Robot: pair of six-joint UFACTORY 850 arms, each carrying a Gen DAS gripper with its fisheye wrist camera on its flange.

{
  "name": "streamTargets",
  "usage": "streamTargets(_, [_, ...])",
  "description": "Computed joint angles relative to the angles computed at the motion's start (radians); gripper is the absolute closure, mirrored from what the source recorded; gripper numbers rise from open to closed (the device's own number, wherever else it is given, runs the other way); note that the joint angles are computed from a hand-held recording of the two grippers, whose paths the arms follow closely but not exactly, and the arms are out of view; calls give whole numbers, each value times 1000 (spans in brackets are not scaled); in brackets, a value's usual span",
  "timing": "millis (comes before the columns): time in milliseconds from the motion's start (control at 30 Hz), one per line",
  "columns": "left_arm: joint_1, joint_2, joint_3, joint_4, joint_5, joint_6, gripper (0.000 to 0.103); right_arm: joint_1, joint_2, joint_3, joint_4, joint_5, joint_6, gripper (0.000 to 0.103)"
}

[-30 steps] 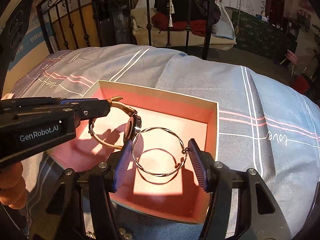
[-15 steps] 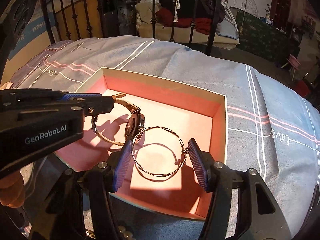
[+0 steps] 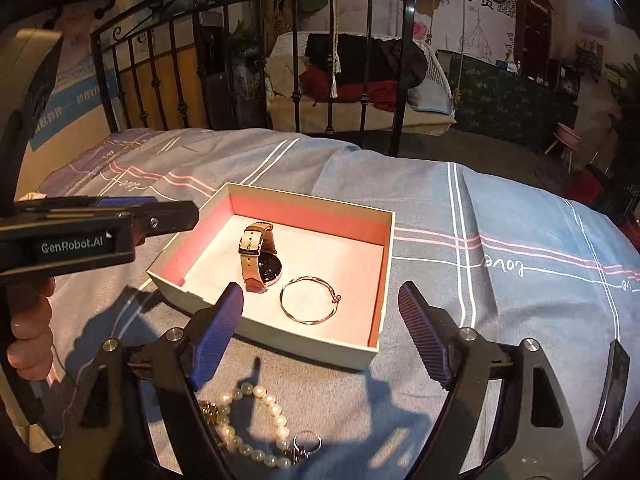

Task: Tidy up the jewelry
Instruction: 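Grasp the brown-stone ring with the left tool while the right tool grasps a gold brooch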

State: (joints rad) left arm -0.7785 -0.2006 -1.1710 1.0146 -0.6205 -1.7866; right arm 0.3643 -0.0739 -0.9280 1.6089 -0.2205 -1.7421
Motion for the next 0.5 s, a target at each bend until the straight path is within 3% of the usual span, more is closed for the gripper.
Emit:
streamTargets(267, [-127, 56, 161, -2, -21, -146, 46, -95, 125, 211, 138, -148, -89, 23])
streamTargets(500, [-180, 12, 158, -31, -57, -112, 52, -44, 143, 278, 67, -203, -84, 40])
